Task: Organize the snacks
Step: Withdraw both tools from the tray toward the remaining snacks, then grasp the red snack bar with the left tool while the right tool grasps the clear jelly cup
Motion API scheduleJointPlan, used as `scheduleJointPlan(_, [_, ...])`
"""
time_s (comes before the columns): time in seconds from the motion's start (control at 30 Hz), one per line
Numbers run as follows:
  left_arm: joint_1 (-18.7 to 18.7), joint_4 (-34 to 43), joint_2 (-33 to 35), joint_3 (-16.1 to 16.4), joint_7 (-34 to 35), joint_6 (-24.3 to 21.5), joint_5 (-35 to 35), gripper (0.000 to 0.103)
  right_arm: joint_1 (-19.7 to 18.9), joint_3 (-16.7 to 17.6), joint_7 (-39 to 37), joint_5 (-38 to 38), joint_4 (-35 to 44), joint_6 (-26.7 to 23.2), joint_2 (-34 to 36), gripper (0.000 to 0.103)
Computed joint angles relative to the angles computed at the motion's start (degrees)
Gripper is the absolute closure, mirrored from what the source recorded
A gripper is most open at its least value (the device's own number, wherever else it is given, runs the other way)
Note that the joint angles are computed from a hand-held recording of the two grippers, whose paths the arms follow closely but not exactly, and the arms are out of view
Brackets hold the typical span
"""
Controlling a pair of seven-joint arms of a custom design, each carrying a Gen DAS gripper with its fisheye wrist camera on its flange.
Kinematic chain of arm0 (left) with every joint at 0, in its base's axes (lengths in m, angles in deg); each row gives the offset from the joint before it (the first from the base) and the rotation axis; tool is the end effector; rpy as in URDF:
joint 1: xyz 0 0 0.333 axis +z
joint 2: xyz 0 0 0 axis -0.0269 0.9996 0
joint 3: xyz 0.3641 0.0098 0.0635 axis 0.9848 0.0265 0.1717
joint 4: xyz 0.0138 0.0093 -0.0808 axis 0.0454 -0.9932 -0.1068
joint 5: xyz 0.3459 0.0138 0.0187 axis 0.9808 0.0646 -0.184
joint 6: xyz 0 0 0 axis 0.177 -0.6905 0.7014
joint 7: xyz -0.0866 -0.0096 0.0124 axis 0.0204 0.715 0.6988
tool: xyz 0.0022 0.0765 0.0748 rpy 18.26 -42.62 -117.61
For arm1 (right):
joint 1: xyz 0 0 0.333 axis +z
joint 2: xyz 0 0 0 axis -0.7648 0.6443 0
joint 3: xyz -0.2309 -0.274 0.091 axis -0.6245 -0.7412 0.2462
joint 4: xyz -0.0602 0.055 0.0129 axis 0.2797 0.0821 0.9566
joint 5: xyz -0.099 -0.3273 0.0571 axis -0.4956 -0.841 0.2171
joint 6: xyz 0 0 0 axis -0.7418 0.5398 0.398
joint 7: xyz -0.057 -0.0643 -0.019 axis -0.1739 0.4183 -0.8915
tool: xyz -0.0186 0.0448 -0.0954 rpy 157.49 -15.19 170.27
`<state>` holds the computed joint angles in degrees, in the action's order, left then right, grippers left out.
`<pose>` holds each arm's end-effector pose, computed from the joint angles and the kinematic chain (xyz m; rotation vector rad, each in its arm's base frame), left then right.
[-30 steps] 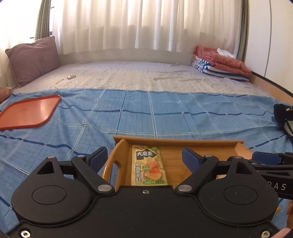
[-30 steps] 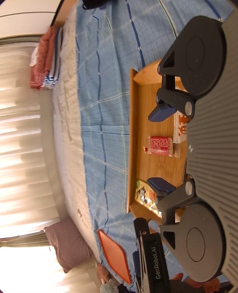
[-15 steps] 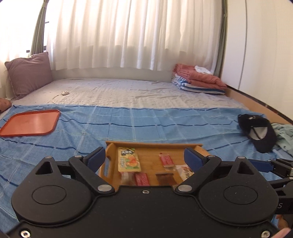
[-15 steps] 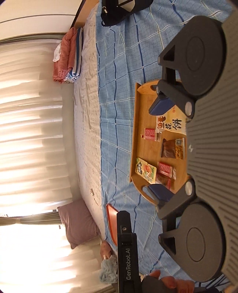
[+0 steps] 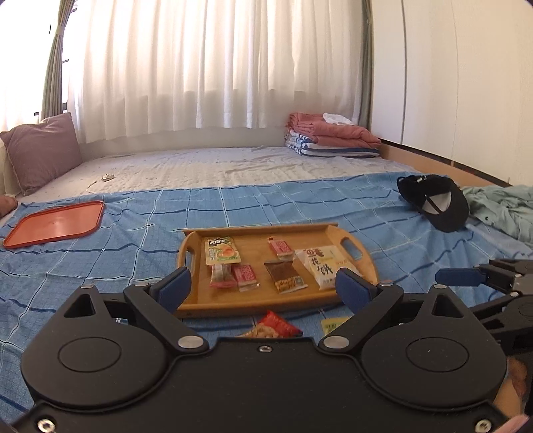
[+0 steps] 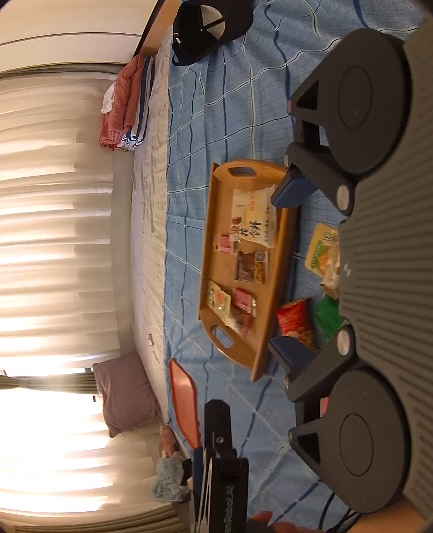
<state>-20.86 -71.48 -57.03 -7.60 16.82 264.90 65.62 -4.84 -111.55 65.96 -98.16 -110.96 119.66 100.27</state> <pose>0.6441 -0.2610 0.6008 -1.2867 1.8569 -1.1443 0.6228 0.2666 0.5383 -1.6164 1.4837 -0.7635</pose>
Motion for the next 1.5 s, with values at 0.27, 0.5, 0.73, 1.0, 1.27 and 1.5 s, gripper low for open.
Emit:
scheduleJointPlan(0.27, [1.0, -5.0, -4.0, -0.2, 0.2, 0.3, 0.6, 0.009, 2.0, -1.3, 0.5, -0.7, -2.0, 0.3, -0.6, 0.013])
scheduleJointPlan(0.5, [4.8, -6.5, -6.8, -4.7, 1.9, -1.1, -2.3, 0.008, 5.5, -5.6, 0.9, -0.3, -3.0, 1.7, -1.4, 0.013])
scheduleJointPlan(0.73, [0.0, -12.4, -8.1, 2.1, -2.9, 1.9, 3.0, 0.008, 7.8, -7.2, -0.6, 2.8, -5.6, 3.1, -1.3, 0.013])
scheduleJointPlan(1.0, [-2.2, -15.9, -4.2, 6.2, -4.2, 6.1, 4.4, 0.008, 5.5, -2.3, -6.8, 7.7, -8.1, 5.4, -0.1, 0.013])
scheduleJointPlan(1.27, [0.5, -12.4, 1.4, 2.9, 0.9, 5.2, -0.4, 0.01, 2.3, 3.7, -14.1, 11.2, -6.9, 6.4, 2.3, 0.013])
scheduleJointPlan(1.5, [1.3, -9.7, 4.6, 1.4, 4.0, 4.3, -2.7, 0.015, -1.4, 9.7, -20.2, 14.5, -5.1, 5.5, 3.7, 0.014])
